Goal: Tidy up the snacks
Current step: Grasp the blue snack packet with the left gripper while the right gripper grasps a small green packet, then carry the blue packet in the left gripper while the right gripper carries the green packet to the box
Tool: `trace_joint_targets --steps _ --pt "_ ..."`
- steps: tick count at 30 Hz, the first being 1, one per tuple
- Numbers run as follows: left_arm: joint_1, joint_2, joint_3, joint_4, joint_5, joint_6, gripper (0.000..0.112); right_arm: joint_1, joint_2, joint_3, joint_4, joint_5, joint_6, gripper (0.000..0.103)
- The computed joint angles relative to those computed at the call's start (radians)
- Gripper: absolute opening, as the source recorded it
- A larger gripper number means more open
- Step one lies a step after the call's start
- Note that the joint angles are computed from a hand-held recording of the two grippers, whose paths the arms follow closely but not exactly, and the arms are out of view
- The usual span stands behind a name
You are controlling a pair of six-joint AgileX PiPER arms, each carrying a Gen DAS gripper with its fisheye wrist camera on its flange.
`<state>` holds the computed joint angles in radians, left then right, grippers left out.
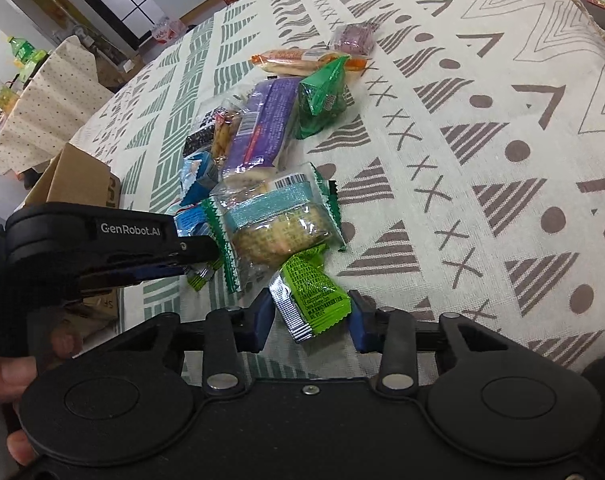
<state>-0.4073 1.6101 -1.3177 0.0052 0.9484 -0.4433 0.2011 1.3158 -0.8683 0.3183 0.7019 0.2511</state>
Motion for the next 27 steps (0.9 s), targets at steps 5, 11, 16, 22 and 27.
trace_joint_targets --steps 5,11,16,22,27 --pt "-0.001 -0.064 0.019 -0.005 0.004 0.008 0.017 0.015 -0.038 0.012 -0.007 -0.006 0.005 0.034" --pt "-0.002 -0.147 0.042 -0.015 0.013 0.024 0.017 0.055 -0.092 0.013 -0.083 -0.011 0.088 0.031" --pt "0.013 -0.213 0.056 -0.016 0.031 0.036 0.017 0.093 -0.147 0.005 -0.169 -0.008 0.196 0.031" --pt "0.035 -0.295 0.053 -0.008 0.059 0.043 0.017 0.159 -0.186 -0.041 -0.293 0.006 0.345 0.03" --pt "0.082 -0.356 0.046 -0.014 0.091 0.069 0.017 0.244 -0.193 -0.096 -0.393 0.015 0.457 0.03"
